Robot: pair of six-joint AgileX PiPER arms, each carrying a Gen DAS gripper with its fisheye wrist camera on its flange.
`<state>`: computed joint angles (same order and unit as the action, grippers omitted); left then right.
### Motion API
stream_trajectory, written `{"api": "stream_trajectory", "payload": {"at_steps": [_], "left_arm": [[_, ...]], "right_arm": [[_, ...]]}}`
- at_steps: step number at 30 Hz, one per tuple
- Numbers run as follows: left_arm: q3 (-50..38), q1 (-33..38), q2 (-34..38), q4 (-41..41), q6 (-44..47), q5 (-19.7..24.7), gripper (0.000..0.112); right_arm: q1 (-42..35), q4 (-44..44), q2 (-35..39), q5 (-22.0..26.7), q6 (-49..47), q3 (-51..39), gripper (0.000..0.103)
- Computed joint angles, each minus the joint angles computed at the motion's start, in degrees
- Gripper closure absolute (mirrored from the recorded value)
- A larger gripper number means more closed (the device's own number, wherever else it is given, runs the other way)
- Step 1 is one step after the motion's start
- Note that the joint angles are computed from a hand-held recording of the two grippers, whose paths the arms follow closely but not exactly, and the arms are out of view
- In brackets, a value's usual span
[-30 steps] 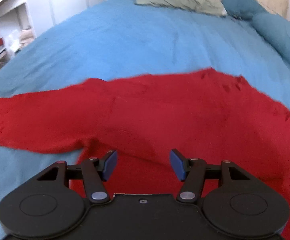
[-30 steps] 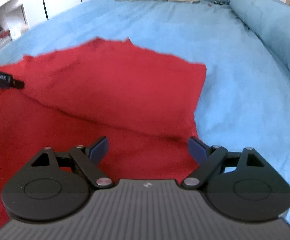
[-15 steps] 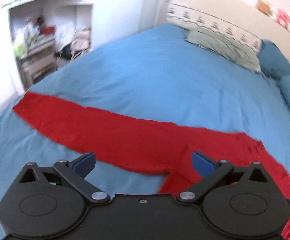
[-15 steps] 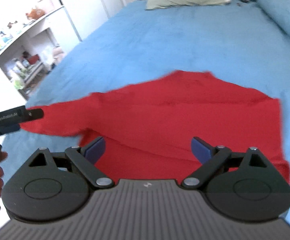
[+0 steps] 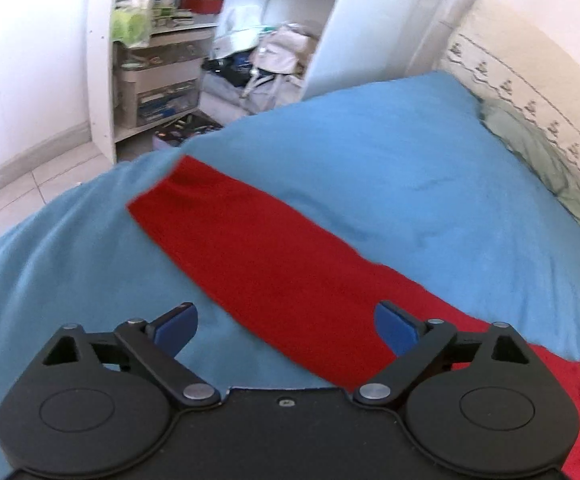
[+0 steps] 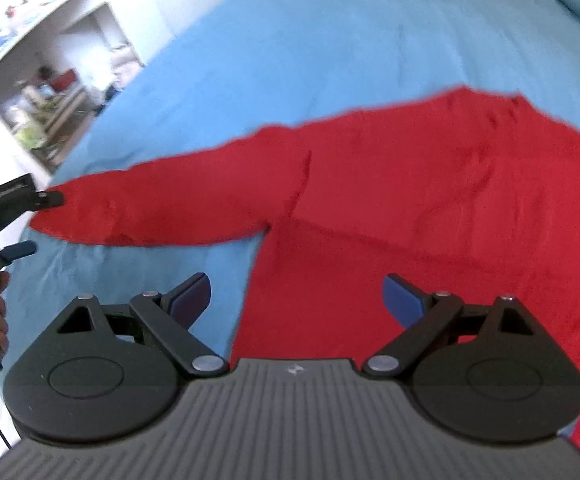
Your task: Fold small clothes
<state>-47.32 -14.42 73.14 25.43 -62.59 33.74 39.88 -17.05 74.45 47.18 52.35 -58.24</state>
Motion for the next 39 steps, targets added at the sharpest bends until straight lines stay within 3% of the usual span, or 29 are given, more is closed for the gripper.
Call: {"api": "stream_trajectory", "payload": {"at_steps": [4,6,9,11,12,13,15,20,23,27,31,36,39], "left_arm": [[1.68,8.69,3.44,-10.22,12.16,-5.70,0.046],[2.07,10.19,4.89,-9.05,12.66,-7.31,0.052],[3.17,11.57,6.45,-3.12,9.48,-11.75,0.052],[2.68,9.84,7.19,4.85,2.06,-10.09,0.070],[1.87,8.82,7.67,7.54,-0.69,-7.91,0.095],[1.65,8.52,7.74,7.93,-1.23,-7.28,0.106],[1.31,8.60,7.23,6.44,0.00,-7.17,0.106],[-0.87,1.31,4.00,14.70,-6.66,-1.90,0.106],[-5.65,-7.30,3.09,18.22,-9.20,4.04,0.106],[-12.99,-22.06,4.85,27.73,-19.93,10.34,0.107],[-26.38,-32.97,12.89,24.60,-19.00,11.88,0.107],[-48.14,-42.80,30.38,15.96,-10.71,8.48,0.107],[-62.53,-46.08,42.52,8.26,-3.55,8.75,0.107]], "right_arm": [[2.84,-4.74,2.21,-0.17,10.16,1.46,0.000],[3.63,-6.00,3.47,-0.09,13.17,1.57,0.000],[3.26,-6.05,4.10,-0.15,14.35,1.60,0.000],[2.99,-6.39,3.66,-0.51,14.45,1.83,0.000],[2.83,-6.59,3.56,-0.73,14.30,1.92,0.000],[2.69,-6.80,3.78,-0.91,14.14,1.81,0.000],[2.10,-6.89,3.04,-0.96,13.17,2.37,0.000],[0.00,-10.24,-0.44,-1.58,11.98,5.28,0.000],[-2.69,-12.43,-4.18,-3.45,11.11,8.87,0.000],[-10.85,-7.83,-9.72,-4.47,0.89,11.34,0.000],[-21.50,-1.57,-15.36,-4.63,-13.54,12.48,0.000],[-40.41,11.99,-21.02,-5.06,-36.61,13.47,0.000],[-52.43,20.22,-20.61,-3.63,-51.00,12.94,0.000]]}}
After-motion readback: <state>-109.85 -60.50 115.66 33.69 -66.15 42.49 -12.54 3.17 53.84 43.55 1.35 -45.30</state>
